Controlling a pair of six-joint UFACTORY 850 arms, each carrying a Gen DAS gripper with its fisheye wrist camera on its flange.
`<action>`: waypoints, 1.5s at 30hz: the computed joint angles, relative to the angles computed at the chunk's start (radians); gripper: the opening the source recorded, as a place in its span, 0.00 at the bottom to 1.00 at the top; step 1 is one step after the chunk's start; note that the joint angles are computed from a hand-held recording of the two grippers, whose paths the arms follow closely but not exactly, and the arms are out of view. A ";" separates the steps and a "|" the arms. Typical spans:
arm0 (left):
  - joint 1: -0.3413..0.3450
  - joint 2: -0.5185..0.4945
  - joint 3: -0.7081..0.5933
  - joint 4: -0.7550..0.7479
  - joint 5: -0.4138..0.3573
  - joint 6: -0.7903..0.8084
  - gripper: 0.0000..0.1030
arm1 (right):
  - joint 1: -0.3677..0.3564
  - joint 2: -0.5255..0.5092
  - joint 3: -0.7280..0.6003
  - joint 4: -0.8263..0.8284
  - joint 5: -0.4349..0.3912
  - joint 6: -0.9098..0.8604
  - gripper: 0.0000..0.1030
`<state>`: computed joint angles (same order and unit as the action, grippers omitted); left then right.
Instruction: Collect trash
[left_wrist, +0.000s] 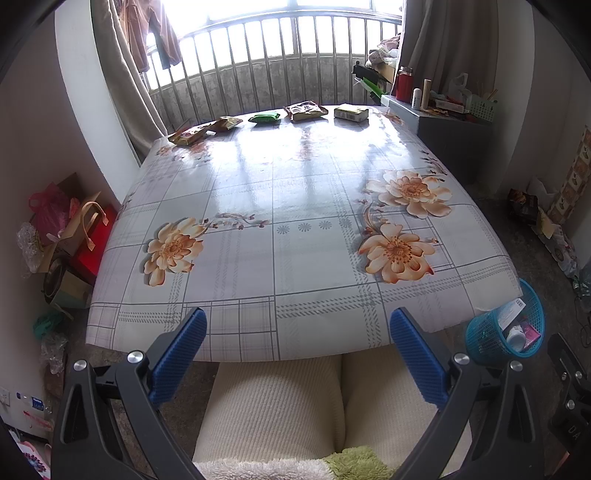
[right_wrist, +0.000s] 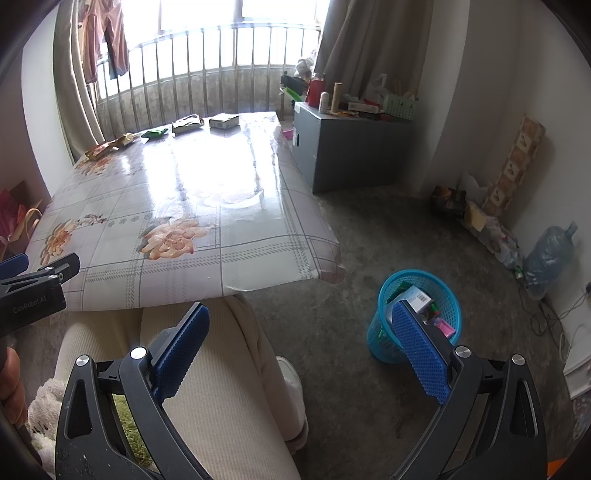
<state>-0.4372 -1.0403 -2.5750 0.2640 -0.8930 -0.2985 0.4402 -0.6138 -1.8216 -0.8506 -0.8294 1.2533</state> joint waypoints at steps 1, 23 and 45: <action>0.000 -0.002 -0.004 0.000 -0.003 0.000 0.95 | 0.000 -0.001 -0.001 0.000 -0.001 0.000 0.92; -0.001 0.000 0.000 0.001 -0.001 -0.002 0.95 | -0.001 -0.004 -0.009 0.009 -0.002 -0.010 0.92; -0.001 0.003 0.005 0.003 0.000 -0.004 0.95 | -0.003 -0.005 -0.010 0.012 -0.001 -0.014 0.92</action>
<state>-0.4385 -1.0377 -2.5700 0.2669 -0.8925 -0.3022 0.4376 -0.6188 -1.8317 -0.8387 -0.8306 1.2390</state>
